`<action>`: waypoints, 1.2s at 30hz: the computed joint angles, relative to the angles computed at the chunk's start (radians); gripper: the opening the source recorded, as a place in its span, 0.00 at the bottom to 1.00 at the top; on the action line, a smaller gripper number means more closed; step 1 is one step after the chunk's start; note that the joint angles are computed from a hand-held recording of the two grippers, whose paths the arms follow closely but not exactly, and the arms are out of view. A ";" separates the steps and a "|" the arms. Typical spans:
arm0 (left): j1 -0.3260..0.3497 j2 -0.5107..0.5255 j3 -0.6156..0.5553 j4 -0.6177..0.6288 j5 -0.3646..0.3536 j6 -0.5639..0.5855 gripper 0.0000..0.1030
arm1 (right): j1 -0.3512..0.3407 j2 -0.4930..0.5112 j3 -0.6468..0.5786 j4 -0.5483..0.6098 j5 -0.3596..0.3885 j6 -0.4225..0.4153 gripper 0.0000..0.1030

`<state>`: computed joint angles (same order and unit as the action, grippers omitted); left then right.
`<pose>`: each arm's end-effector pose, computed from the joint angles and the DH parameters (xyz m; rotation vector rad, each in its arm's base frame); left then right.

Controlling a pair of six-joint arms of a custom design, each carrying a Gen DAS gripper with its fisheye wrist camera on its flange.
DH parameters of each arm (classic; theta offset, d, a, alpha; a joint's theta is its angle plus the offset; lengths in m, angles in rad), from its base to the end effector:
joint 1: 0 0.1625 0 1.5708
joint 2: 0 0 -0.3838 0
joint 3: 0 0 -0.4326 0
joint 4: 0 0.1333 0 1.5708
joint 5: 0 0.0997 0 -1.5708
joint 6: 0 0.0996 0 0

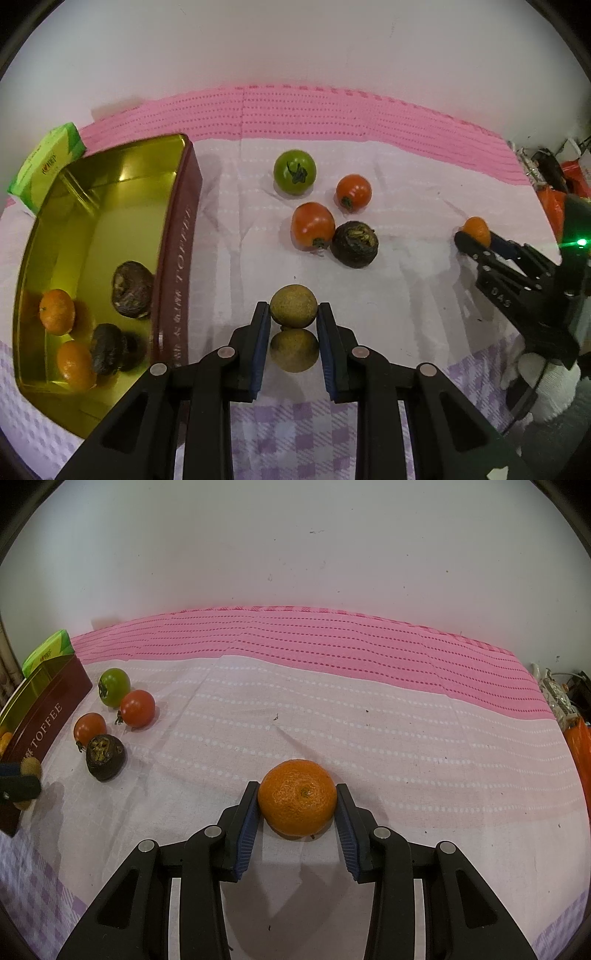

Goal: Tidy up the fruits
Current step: 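Carry the two tan fruits over the tray with the left gripper, then lower the tan fruits into the tray and open the left gripper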

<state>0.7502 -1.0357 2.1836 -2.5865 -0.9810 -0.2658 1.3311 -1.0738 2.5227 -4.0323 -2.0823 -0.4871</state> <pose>-0.2087 -0.4525 0.0030 0.7502 2.4468 -0.2567 -0.0038 -0.3718 0.1090 -0.0444 -2.1894 0.9218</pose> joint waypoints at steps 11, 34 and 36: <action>-0.007 -0.105 0.026 -0.003 0.022 0.017 0.22 | 0.009 0.004 -0.004 0.002 -0.010 0.003 0.40; 0.162 -0.154 -0.023 0.041 0.213 0.027 0.22 | 0.015 0.011 -0.011 0.002 -0.016 0.003 0.40; 0.170 -0.149 -0.027 0.048 0.219 0.026 0.22 | 0.016 0.012 -0.012 0.001 -0.017 0.003 0.40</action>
<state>0.9205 -1.1850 2.1569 -2.5388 -0.7624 -0.2402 1.3467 -1.0615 2.5107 -4.0308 -2.0997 -0.4838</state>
